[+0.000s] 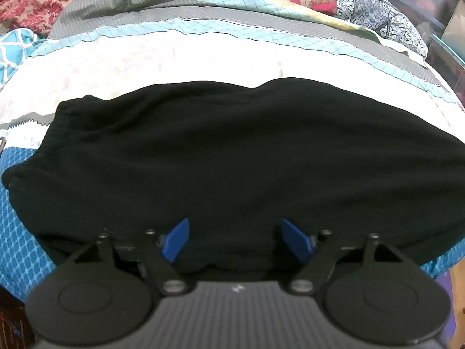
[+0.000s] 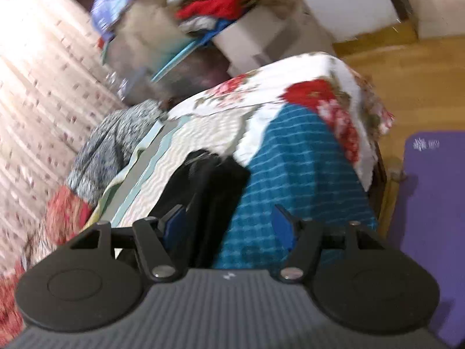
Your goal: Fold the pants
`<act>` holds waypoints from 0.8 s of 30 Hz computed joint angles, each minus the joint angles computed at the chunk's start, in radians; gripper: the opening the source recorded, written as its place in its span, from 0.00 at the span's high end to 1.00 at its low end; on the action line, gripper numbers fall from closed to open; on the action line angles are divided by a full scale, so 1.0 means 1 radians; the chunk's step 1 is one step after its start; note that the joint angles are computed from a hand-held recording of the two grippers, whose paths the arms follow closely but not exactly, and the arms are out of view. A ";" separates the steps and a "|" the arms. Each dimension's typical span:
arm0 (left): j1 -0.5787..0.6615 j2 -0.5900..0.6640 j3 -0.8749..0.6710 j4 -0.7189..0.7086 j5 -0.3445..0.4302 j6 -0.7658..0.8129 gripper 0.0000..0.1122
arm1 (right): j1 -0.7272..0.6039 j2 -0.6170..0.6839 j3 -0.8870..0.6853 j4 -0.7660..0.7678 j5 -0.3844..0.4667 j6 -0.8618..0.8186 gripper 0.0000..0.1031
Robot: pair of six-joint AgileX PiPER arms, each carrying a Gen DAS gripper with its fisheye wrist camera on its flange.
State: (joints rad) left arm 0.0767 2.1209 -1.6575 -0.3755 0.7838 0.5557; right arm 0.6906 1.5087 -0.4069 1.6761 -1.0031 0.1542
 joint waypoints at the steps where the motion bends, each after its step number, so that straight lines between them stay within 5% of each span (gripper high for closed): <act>1: -0.007 -0.001 0.001 0.015 -0.005 -0.013 0.34 | -0.028 -0.006 0.016 -0.039 0.021 0.028 0.34; 8: -0.027 0.004 -0.020 0.068 0.004 -0.092 0.34 | -0.232 0.041 0.094 -0.468 0.123 0.384 0.35; 12: -0.030 0.018 -0.046 0.082 0.023 -0.122 0.34 | -0.333 0.059 0.077 -0.604 0.170 0.439 0.35; 15: -0.035 0.022 -0.051 0.095 0.022 -0.136 0.34 | -0.376 0.059 0.047 -0.610 0.204 0.390 0.37; 17: -0.036 0.023 -0.051 0.095 0.020 -0.136 0.34 | -0.395 0.044 0.022 -0.580 0.250 0.300 0.70; 24: -0.002 0.008 -0.038 0.021 0.008 -0.079 0.35 | -0.261 -0.043 -0.057 -0.339 0.223 -0.047 0.83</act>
